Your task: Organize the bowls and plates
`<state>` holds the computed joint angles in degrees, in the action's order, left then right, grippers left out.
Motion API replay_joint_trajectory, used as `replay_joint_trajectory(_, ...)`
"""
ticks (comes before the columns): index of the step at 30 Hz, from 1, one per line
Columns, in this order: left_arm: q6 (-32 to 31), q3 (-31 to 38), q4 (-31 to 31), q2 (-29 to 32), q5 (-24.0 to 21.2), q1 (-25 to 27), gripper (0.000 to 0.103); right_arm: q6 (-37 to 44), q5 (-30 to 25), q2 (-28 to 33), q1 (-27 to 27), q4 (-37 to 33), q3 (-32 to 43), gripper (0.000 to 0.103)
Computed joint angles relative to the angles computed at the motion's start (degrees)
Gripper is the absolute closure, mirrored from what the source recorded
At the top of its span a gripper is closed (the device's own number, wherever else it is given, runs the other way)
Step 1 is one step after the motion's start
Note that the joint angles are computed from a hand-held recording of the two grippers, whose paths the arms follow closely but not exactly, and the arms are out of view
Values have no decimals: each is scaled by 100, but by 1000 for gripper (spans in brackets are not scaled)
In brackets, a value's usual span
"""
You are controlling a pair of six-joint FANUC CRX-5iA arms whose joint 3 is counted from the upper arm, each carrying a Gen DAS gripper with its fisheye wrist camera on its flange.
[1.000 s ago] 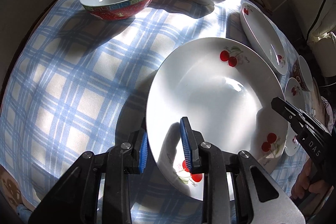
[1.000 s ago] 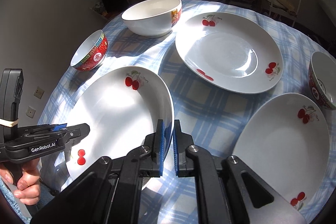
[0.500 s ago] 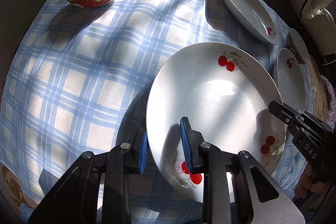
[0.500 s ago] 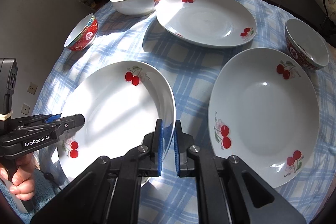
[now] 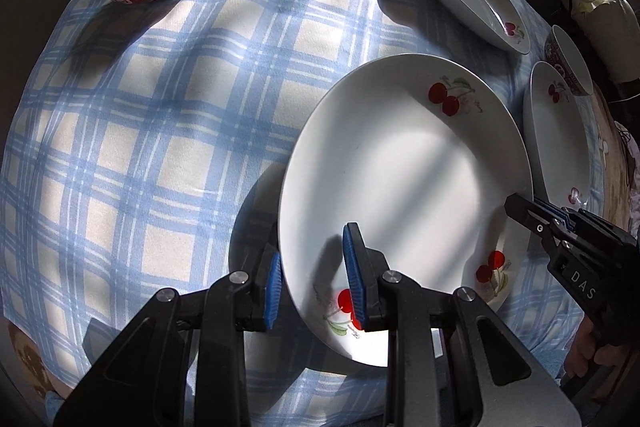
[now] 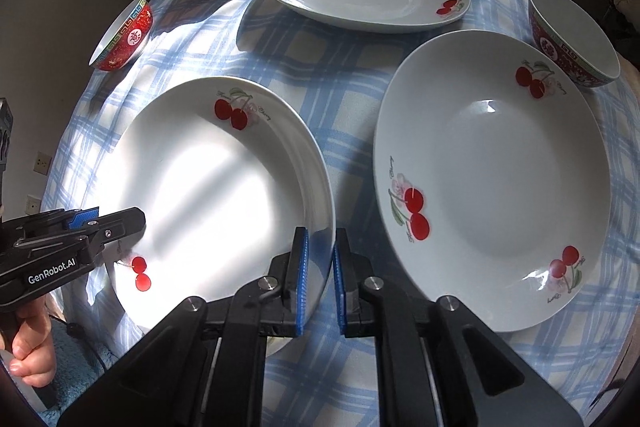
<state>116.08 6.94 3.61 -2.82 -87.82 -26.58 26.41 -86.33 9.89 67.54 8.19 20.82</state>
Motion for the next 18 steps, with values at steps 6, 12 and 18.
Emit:
replay_joint_trajectory(6, 101, 220, -204, 194, -117, -148, 76, 91, -80, 23, -40, -88, 84, 90)
replay_joint_trajectory(12, 327, 686, -892, 230, -345, -398, 74, 261, -315, 62, -5, 12, 344, 90)
replay_joint_trajectory(18, 298, 1420, -1531, 449, -576, -870, 51, 539, -574, 103, 33, 487, 645, 82)
